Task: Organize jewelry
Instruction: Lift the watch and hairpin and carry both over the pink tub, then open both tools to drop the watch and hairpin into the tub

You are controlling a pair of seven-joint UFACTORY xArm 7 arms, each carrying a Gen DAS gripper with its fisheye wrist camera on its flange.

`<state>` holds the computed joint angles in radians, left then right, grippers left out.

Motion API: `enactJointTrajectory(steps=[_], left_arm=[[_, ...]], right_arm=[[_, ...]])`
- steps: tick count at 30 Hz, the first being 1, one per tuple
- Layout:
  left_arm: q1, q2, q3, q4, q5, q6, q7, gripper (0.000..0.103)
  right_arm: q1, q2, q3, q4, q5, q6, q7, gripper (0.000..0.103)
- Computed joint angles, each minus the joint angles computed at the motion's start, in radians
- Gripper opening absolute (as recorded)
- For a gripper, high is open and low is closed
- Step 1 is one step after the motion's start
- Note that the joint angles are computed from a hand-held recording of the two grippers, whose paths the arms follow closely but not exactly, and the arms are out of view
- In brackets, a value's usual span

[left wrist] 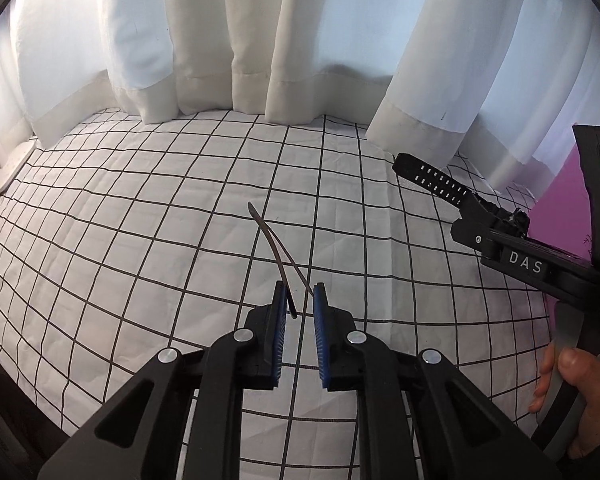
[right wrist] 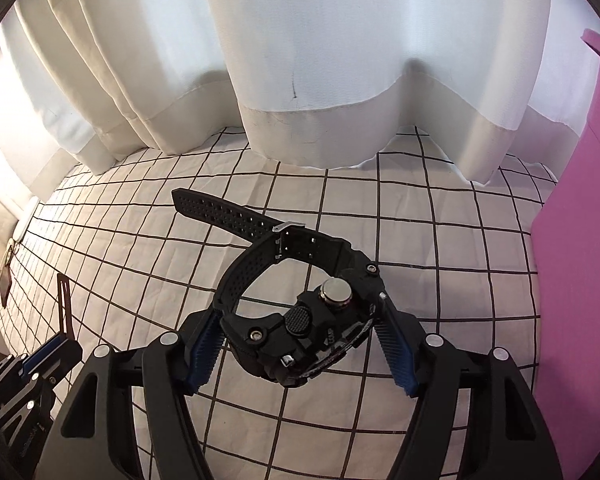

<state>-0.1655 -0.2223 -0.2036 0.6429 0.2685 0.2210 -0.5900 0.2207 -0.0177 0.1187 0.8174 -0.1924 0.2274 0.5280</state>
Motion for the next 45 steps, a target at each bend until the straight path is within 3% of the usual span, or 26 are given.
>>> enactJointTrajectory(steps=[8, 16, 23, 28, 33, 36, 40, 45], left_arm=[[0.017, -0.045, 0.028, 0.051, -0.012, 0.000, 0.076, 0.013], [-0.054, -0.041, 0.052, 0.180, -0.111, 0.000, 0.256, 0.013], [-0.206, 0.029, 0.048, 0.339, -0.275, -0.014, 0.455, 0.013], [-0.301, 0.124, -0.002, 0.486, -0.367, 0.014, 0.572, 0.014], [-0.360, 0.246, -0.071, 0.636, -0.336, 0.062, 0.594, 0.015], [-0.407, 0.338, -0.081, 0.739, -0.236, 0.138, 0.522, 0.015], [-0.475, 0.443, -0.058, 0.859, -0.136, 0.251, 0.438, 0.017], [-0.523, 0.540, -0.032, 0.984, -0.093, 0.372, 0.406, 0.020]], right_arm=[[0.009, -0.158, 0.022, -0.015, 0.068, 0.003, -0.048, 0.067], [-0.028, -0.354, 0.033, -0.046, 0.101, 0.016, -0.038, 0.067], [-0.171, -0.643, 0.064, -0.156, 0.062, 0.082, 0.027, 0.067], [-0.288, -0.857, 0.028, -0.236, 0.034, 0.226, 0.036, 0.067], [-0.383, -1.007, -0.039, -0.309, 0.020, 0.378, 0.010, 0.067], [-0.420, -1.031, -0.078, -0.343, 0.023, 0.430, -0.013, 0.067], [-0.445, -1.015, -0.109, -0.374, 0.040, 0.453, -0.032, 0.067], [-0.445, -0.965, -0.131, -0.392, 0.070, 0.443, -0.065, 0.067]])
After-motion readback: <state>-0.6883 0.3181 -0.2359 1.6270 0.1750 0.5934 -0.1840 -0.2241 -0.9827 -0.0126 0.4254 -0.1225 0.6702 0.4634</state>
